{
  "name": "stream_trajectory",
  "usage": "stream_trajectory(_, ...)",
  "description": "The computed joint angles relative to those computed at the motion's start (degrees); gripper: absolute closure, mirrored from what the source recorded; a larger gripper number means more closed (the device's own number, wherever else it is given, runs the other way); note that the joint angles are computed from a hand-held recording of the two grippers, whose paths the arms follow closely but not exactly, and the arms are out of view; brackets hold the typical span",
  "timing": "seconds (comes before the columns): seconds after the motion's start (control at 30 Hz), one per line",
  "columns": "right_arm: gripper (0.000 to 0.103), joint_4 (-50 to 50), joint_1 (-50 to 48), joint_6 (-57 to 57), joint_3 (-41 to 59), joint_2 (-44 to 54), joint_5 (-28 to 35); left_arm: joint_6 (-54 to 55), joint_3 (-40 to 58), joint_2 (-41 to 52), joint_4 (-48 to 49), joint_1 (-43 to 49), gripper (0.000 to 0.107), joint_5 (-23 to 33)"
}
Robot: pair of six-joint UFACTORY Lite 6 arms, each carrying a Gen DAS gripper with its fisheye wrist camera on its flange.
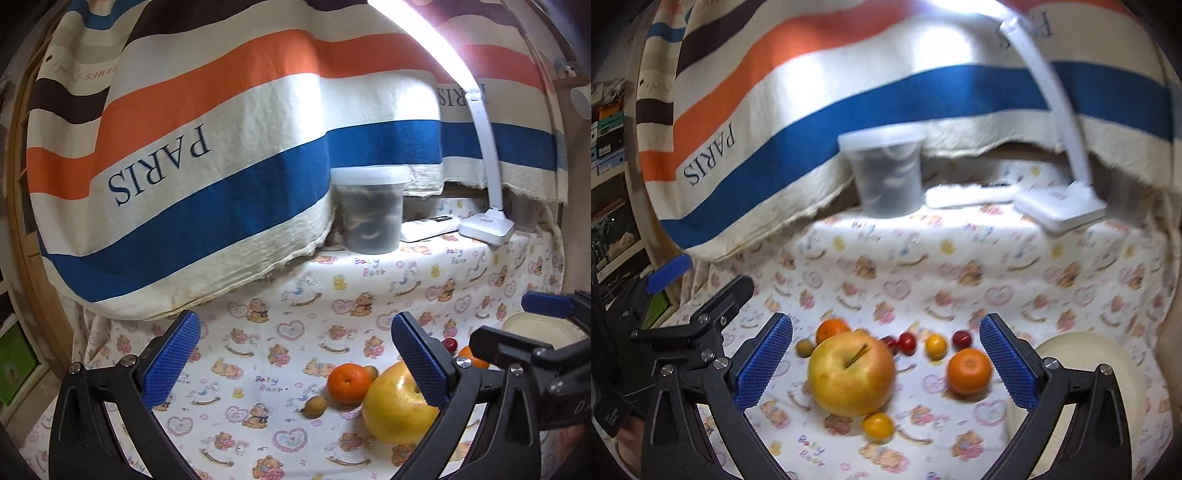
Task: Organize fruits
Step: 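Close the right tool around the large yellow apple while the left tool approaches a small yellow tangerine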
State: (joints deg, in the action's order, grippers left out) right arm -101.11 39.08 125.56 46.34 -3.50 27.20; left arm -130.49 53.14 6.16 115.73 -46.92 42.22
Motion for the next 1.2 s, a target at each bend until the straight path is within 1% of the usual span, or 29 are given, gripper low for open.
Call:
stream_trajectory(0.13,0.001,0.2,0.1,0.8,1.6,3.2,0.0,0.3,0.0,1.0,0.4,1.1,0.004,-0.1)
stream_trajectory(0.2,0.001,0.6,-0.2,0.3,2.5,4.5,-0.6,-0.1,-0.2,0.7,0.4,2.1,0.005,-1.3)
stream_trajectory(0.3,0.001,2.8,-0.6,-1.7,3.8,6.5,-0.8,-1.8,-1.6,-1.2,1.6,3.3,0.005,-2.5)
stream_trajectory(0.4,0.001,2.0,-0.9,-0.9,4.1,7.8,-1.3,-4.6,-3.5,-4.1,3.7,4.2,0.005,-3.2)
stream_trajectory(0.47,0.001,3.0,-1.2,-2.9,5.6,9.7,-2.6,-6.7,-4.3,-5.4,5.3,5.2,0.004,-4.4)
stream_trajectory(0.6,0.001,5.5,-0.7,-6.8,9.8,14.9,-4.2,-7.4,-4.8,-6.1,5.4,5.9,0.004,-4.2)
stream_trajectory(0.73,0.001,13.5,-1.2,-14.6,15.3,21.0,-7.0,-8.7,-5.0,-5.9,5.9,6.8,0.004,-4.6)
stream_trajectory(0.87,0.001,21.4,-0.9,-21.5,19.4,25.2,-5.0,-9.4,-4.8,-5.3,6.2,7.7,0.004,-4.8)
stream_trajectory(0.9,0.001,24.1,-0.4,-23.6,20.8,26.6,-2.8,-9.7,-4.8,-5.1,6.3,7.9,0.004,-5.0)
stream_trajectory(0.93,0.001,25.7,-0.3,-25.3,21.4,27.3,-2.0,-10.1,-4.7,-4.9,6.5,8.3,0.004,-5.4)
stream_trajectory(0.97,0.001,25.1,-0.5,-24.7,21.5,27.8,-2.9,-10.6,-4.5,-4.6,6.6,8.7,0.004,-5.9)
stream_trajectory(1.03,0.001,28.6,-1.2,-28.1,22.9,29.4,-4.7,-11.3,-4.5,-4.4,7.0,9.4,0.004,-6.7)
stream_trajectory(1.13,0.001,30.4,-1.5,-29.9,24.5,31.4,-4.8,-11.6,-4.2,-3.9,7.0,9.8,0.005,-7.4)
stream_trajectory(1.2,0.002,31.8,-2.1,-31.0,25.0,32.1,-6.1,-11.0,-4.1,-3.8,6.5,9.5,0.005,-7.2)
